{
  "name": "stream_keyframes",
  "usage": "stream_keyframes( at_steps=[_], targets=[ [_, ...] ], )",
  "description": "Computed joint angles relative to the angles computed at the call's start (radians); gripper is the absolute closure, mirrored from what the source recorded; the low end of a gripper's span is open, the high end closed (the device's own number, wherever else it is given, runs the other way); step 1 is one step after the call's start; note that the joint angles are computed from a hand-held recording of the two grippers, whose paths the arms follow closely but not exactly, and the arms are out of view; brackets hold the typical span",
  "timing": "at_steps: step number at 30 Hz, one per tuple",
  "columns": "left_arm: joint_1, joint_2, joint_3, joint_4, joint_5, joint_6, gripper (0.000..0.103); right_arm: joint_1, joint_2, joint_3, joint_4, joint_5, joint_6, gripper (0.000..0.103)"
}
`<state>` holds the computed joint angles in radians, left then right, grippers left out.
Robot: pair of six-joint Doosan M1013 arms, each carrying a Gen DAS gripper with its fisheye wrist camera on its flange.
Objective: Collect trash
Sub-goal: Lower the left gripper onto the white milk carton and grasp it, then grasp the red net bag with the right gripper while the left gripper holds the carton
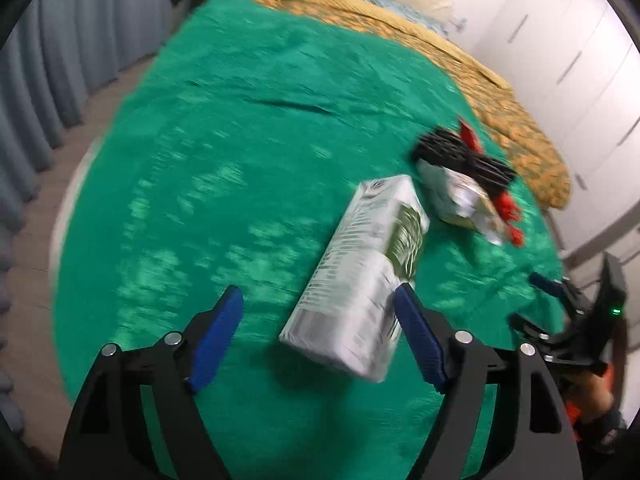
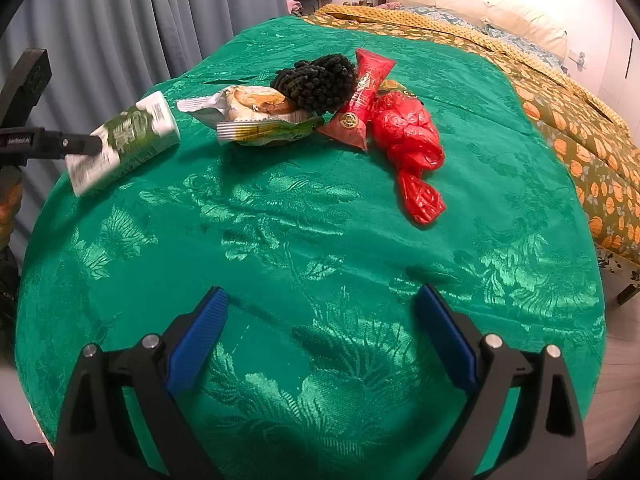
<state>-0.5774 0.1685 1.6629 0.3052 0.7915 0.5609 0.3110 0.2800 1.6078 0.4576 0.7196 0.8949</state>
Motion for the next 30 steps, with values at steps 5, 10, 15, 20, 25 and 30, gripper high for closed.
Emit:
stream_keyframes(
  at_steps=[5,10,15,20,25,30],
  targets=[
    [-0.020,-0.003,-0.008,0.119,0.021,-0.012,0.006,0.003,-0.002,0.003,-0.011,-0.005,0.007,0.011],
    [-0.019,0.031,-0.029,0.048,-0.033,0.142,0.005,0.006,-0.004,0.004,-0.018,-0.007,0.013,0.011],
    [-0.029,0.104,-0.103,0.081,0.080,0.156,0.021,0.005,-0.003,0.003,-0.016,-0.006,0.012,0.011],
    [-0.047,0.112,-0.110,0.074,0.087,0.043,0.052,0.005,-0.002,0.003,-0.015,-0.007,0.013,0.011],
    [-0.138,0.127,-0.125,0.188,0.134,-0.162,0.050,0.004,-0.002,0.003,-0.010,-0.004,0.012,0.011],
    [-0.184,0.172,-0.154,0.283,0.227,-0.223,0.017,0.003,-0.002,0.002,-0.009,-0.002,0.018,0.010]
  ],
)
